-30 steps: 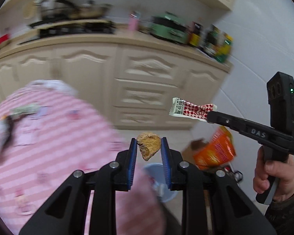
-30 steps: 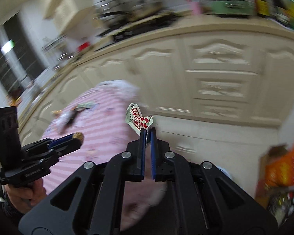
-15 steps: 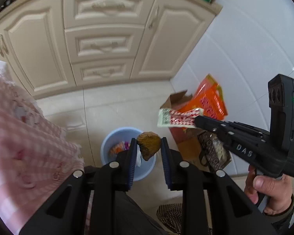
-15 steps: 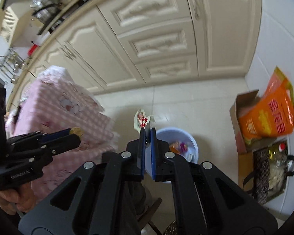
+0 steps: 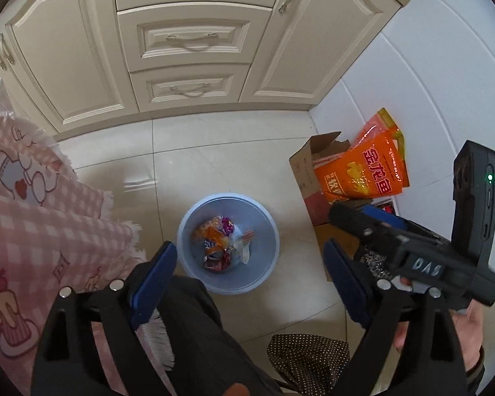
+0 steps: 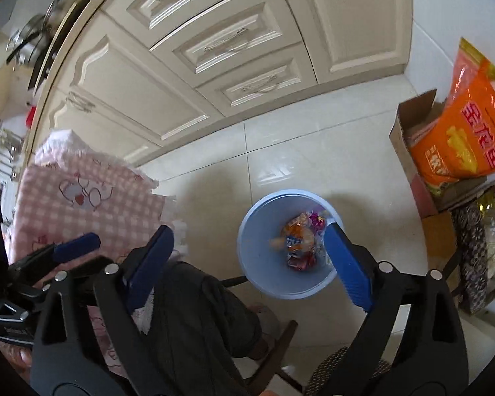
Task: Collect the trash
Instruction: 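Carry cookie piece and red-white wrapper to the blue bin and release both, then turn both tools back toward the table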
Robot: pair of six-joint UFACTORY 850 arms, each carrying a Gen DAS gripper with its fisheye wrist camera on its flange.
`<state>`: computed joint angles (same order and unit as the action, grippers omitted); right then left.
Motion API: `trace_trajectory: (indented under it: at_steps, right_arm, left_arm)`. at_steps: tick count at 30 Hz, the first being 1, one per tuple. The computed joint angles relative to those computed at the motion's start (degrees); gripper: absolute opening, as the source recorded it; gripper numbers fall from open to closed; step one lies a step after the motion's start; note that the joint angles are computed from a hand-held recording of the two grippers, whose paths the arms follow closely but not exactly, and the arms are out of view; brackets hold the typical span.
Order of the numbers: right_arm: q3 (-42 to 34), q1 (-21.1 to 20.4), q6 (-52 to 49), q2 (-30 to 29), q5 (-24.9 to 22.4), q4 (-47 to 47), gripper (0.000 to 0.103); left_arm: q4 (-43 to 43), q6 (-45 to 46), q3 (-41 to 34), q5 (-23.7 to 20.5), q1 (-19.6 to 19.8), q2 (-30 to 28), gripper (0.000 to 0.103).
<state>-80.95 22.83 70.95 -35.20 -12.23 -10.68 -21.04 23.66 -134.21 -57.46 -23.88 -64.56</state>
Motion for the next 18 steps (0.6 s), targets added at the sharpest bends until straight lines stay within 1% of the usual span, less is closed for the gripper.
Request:
trace_trajectory:
  at_steps: [2, 5, 11, 18]
  right_arm:
    - [-0.46, 0.01, 1.28, -0.12, -1.34, -1.22, 0.097]
    - [-0.58, 0.33, 6.51, 0.38, -2.44, -6.12, 0.097]
    - [-1.96, 1.14, 10.98, 1.14, -5.07, -11.37, 0.097]
    - [-5.12, 2.46, 15.38, 2.29, -8.57, -17.9, 0.097]
  left_arm:
    - [-0.05, 0.25, 0.43, 0.68, 0.12, 0.51, 0.088]
    - [-0.77, 0.6, 2.55, 2.69, 0.3, 2.28, 0.088]
    - [-2.52, 2.57, 6.35, 5.5, 1.0, 5.96, 0.09]
    - [-7.62, 6.81, 11.62, 8.39, 2.56, 11.33, 0.09]
